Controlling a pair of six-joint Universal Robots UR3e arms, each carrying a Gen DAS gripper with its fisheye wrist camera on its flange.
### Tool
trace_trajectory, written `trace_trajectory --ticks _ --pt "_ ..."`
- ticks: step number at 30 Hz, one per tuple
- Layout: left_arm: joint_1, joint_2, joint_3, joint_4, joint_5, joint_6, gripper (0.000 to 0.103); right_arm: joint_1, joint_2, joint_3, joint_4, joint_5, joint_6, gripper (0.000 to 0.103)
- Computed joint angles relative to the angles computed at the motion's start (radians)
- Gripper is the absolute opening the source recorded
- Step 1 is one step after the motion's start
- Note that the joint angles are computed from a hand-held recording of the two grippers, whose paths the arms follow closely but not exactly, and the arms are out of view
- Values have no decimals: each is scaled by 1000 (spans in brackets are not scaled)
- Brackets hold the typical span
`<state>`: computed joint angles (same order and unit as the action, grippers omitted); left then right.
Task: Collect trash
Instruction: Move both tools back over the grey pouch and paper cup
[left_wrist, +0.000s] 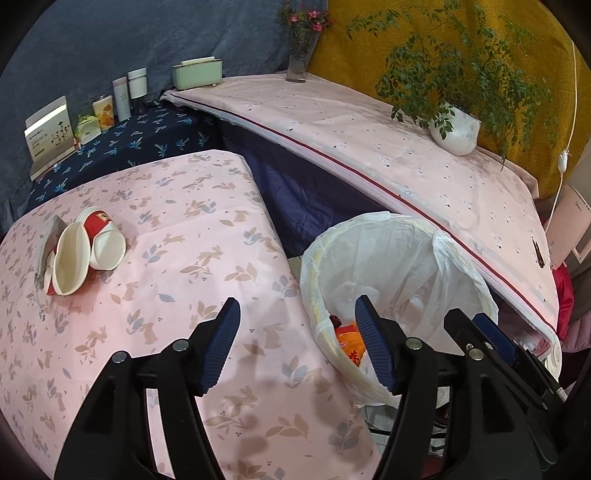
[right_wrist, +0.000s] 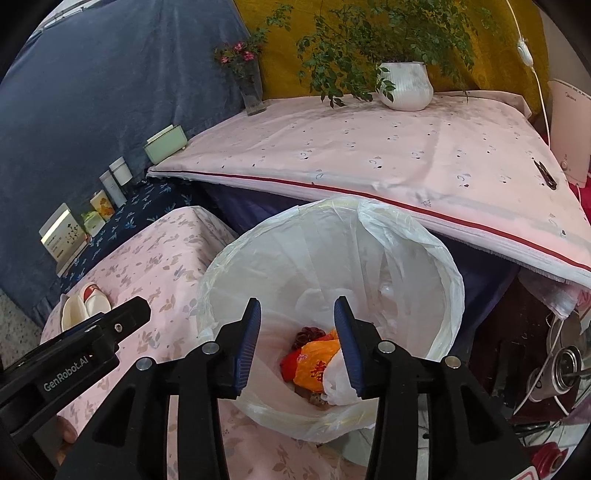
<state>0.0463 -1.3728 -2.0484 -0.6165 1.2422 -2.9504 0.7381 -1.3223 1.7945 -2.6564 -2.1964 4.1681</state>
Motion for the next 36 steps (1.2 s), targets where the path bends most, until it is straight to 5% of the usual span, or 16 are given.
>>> trace_trajectory --ticks 14,18,24,36 --pt "170 107 -58 -83 -80 67 62 60 84 -160 87 -29 5 48" --pt "245 143 -82 -104 -112 87 72 79 122 -224 114 -33 0 50" --pt "383 191 -105 -164 -160 153 73 105 190 -331 149 -22 -13 51" --pt "671 204 -91 -286 -249 319 73 158 409 -699 276 16 -75 51"
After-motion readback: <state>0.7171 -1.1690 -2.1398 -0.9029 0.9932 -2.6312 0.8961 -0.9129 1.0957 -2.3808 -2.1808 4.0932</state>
